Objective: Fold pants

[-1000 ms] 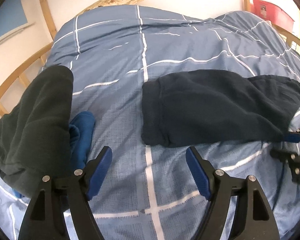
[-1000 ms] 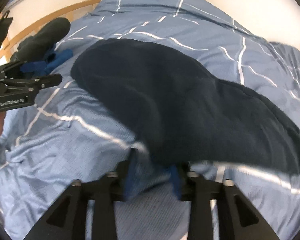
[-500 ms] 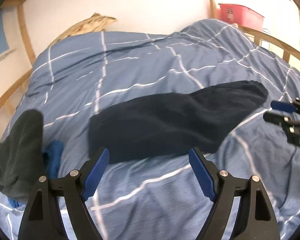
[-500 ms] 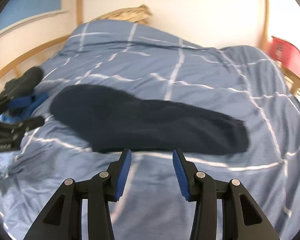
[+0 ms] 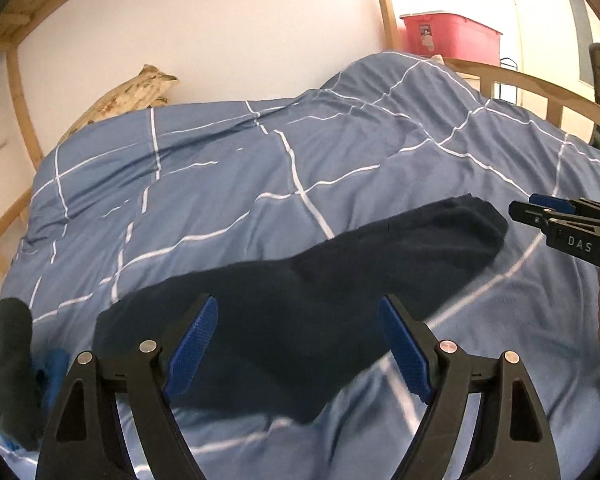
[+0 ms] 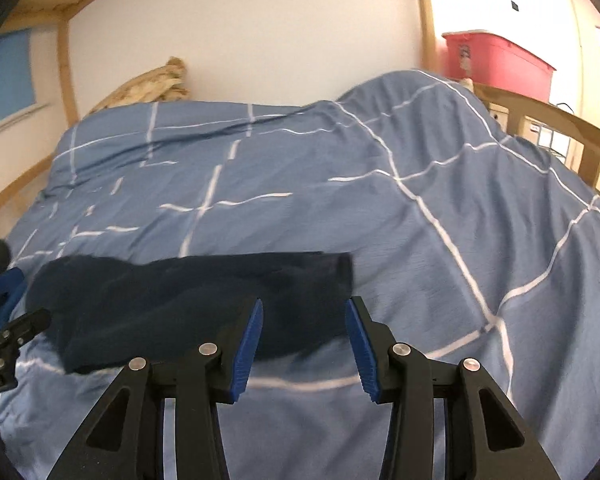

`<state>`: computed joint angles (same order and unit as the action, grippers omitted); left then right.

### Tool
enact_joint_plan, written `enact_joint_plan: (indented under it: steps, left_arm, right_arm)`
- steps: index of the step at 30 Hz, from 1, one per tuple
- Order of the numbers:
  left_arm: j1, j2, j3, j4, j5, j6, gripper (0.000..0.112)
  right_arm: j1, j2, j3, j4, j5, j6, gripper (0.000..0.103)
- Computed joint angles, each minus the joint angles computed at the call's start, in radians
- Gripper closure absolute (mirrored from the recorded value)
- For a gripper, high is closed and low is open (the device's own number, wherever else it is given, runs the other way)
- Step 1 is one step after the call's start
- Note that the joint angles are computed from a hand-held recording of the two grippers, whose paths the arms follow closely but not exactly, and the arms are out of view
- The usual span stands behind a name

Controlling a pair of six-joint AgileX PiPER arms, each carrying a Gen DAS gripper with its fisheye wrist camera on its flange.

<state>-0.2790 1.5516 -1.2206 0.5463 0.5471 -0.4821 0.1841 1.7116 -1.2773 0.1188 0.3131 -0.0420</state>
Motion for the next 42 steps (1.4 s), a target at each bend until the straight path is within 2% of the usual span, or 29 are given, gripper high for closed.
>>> enact_joint_plan:
  steps: [3,5,8,14,15,18,21,26,32,35,36,38,39,40,42]
  left_arm:
    - [-0.011,0.061,-0.055,0.033,0.020,-0.038,0.030]
    - [-0.008,0.105,-0.103,0.013,0.035,-0.014,0.030]
    - [0.010,0.173,-0.190,-0.063,0.062,0.073,0.030]
    - [0.052,0.272,-0.339,-0.216,0.122,0.218,0.030]
    - [0.063,0.292,-0.371,-0.254,0.138,0.256,0.030]
    - [0.098,0.360,-0.489,-0.361,0.217,0.356,0.030]
    - [0.127,0.416,-0.596,-0.418,0.293,0.403,0.030]
    - [0.132,0.419,-0.616,-0.395,0.290,0.380,0.030]
    - [0.126,0.436,-0.626,-0.377,0.301,0.350,0.030]
    - [0.127,0.436,-0.611,-0.380,0.299,0.347,0.030]
    - [0.126,0.434,-0.601,-0.378,0.297,0.344,0.030]
    - [0.122,0.424,-0.580,-0.371,0.290,0.333,0.030]
    - [0.119,0.412,-0.560,-0.365,0.281,0.324,0.030]
    - [0.116,0.401,-0.543,-0.359,0.270,0.315,0.030]
    - [0.104,0.363,-0.489,-0.322,0.237,0.275,0.030]
  right_arm:
    - [-0.047,0.097,-0.120,0.119,0.069,-0.111,0.059]
    - [-0.063,0.172,-0.222,0.123,0.127,-0.109,0.059]
    - [-0.085,0.280,-0.389,0.187,0.243,-0.176,0.059]
    - [-0.083,0.414,-0.587,0.180,0.384,-0.164,0.060]
    - [-0.082,0.430,-0.611,0.178,0.406,-0.157,0.061]
    - [-0.072,0.454,-0.644,0.163,0.447,-0.146,0.073]
    - [-0.044,0.436,-0.623,0.075,0.424,-0.125,0.095]
    - [-0.001,0.385,-0.565,-0.117,0.293,-0.041,0.099]
    - [0.001,0.501,-0.759,-0.178,0.411,0.030,0.099]
    - [-0.004,0.503,-0.739,-0.165,0.423,0.025,0.099]
    - [-0.004,0.490,-0.710,-0.176,0.413,0.040,0.098]
    - [-0.012,0.457,-0.656,-0.160,0.390,0.049,0.086]
    - [-0.014,0.435,-0.629,-0.173,0.382,0.081,0.070]
    - [-0.013,0.408,-0.590,-0.192,0.355,0.118,0.061]
    - [-0.015,0.320,-0.455,-0.231,0.245,0.188,0.061]
